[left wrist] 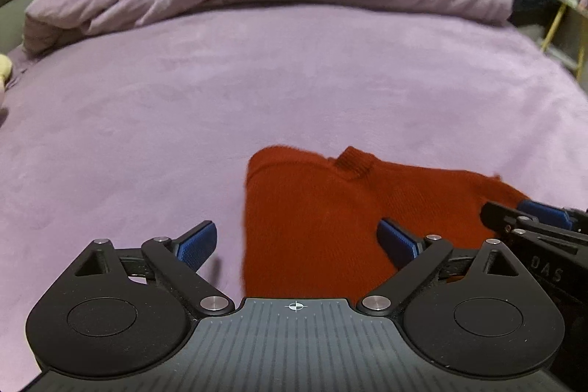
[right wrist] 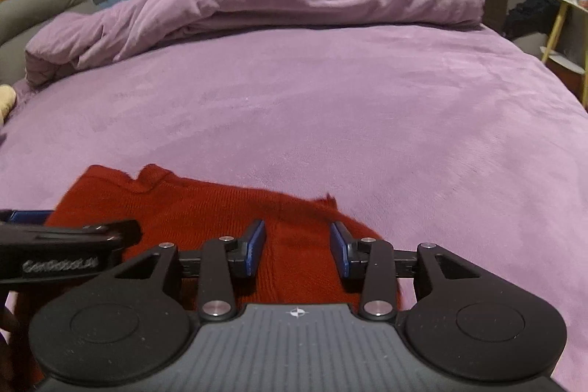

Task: Fold small clothes

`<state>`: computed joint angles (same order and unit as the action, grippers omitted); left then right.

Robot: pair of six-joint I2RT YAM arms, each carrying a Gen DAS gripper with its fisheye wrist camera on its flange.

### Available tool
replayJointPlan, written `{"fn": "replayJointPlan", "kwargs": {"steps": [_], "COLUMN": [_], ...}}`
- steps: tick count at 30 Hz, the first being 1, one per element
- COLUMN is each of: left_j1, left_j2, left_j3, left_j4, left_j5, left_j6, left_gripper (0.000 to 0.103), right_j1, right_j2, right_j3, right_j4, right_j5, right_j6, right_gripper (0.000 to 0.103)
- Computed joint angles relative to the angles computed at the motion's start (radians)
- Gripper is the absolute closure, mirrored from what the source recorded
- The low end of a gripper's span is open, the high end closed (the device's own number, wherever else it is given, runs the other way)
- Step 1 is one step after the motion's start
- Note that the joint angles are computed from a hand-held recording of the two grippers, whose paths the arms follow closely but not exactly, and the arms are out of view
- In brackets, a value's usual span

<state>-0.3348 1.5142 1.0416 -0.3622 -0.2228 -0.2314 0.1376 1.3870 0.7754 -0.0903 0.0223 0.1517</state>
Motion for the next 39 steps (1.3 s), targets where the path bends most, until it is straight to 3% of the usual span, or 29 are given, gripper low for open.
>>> {"fn": "replayJointPlan", "kwargs": {"steps": [3, 6, 8, 10, 12, 17, 20, 23, 27, 29, 30, 31, 32, 33, 34, 36, 37, 39], "left_j1": [0.009, -0.012, -0.008, 0.009, 0.025, -0.022, -0.090, -0.097, -0.100, -0.075, -0.057, -0.048, -0.035, -0.015, 0.008, 0.031, 0.024, 0.003], "left_j2": [-0.139, -0.180, -0.200, -0.251, -0.381, -0.712, -0.800, -0.749, -0.662, -0.650, -0.655, -0.670, -0.682, -0.685, -0.686, -0.684, -0.686, -0.689], "left_j3": [-0.140, -0.240, -0.209, -0.175, -0.219, -0.348, -0.380, -0.359, -0.344, -0.341, -0.342, -0.355, -0.365, -0.372, -0.375, -0.365, -0.356, -0.330], "left_j4": [0.044, 0.140, 0.064, -0.057, -0.141, -0.387, -0.474, -0.481, -0.447, -0.437, -0.432, -0.424, -0.415, -0.409, -0.408, -0.426, -0.445, -0.490], "left_j5": [0.041, 0.022, 0.036, 0.079, 0.126, 0.111, 0.056, 0.047, 0.019, 0.031, 0.038, 0.030, 0.022, 0.032, 0.051, 0.076, 0.071, 0.055], "left_j6": [-0.062, -0.029, -0.047, -0.071, -0.065, -0.069, -0.102, -0.112, -0.146, -0.150, -0.152, -0.154, -0.147, -0.129, -0.114, -0.107, -0.111, -0.117], "left_gripper": [0.005, 0.005, 0.005, 0.008, 0.009, 0.009, 0.009, 0.014, 0.015, 0.015, 0.015, 0.014, 0.013, 0.012, 0.011, 0.012, 0.012, 0.012], "right_j1": [0.049, 0.139, 0.170, 0.161, 0.134, 0.121, -0.039, -0.188, -0.251, -0.277, -0.362, -0.466, -0.539, -0.566, -0.543, -0.428, -0.366, -0.160], "right_j2": [-0.161, -0.237, -0.304, -0.425, -0.579, -0.891, -0.919, -0.912, -0.792, -0.780, -0.790, -0.805, -0.817, -0.803, -0.783, -0.776, -0.797, -0.800], "right_j3": [-0.128, -0.200, -0.180, -0.161, -0.184, -0.248, -0.261, -0.270, -0.278, -0.308, -0.342, -0.396, -0.437, -0.443, -0.421, -0.370, -0.349, -0.273], "right_j4": [0.010, 0.005, -0.103, -0.261, -0.397, -0.723, -0.775, -0.721, -0.619, -0.586, -0.549, -0.497, -0.466, -0.468, -0.509, -0.574, -0.599, -0.671], "right_j5": [0.087, 0.221, 0.262, 0.206, 0.113, 0.054, -0.151, -0.354, -0.430, -0.495, -0.636, -0.798, -0.892, -0.896, -0.816, -0.611, -0.539, -0.297], "right_j6": [-0.023, -0.115, -0.118, -0.046, 0.028, 0.170, 0.207, 0.223, 0.328, 0.389, 0.427, 0.489, 0.532, 0.528, 0.473, 0.347, 0.331, 0.328], "right_gripper": [0.065, 0.065, 0.065, 0.065, 0.064, 0.062, 0.062, 0.061, 0.063, 0.081, 0.092, 0.093, 0.093, 0.093, 0.093, 0.091, 0.085, 0.078]}}
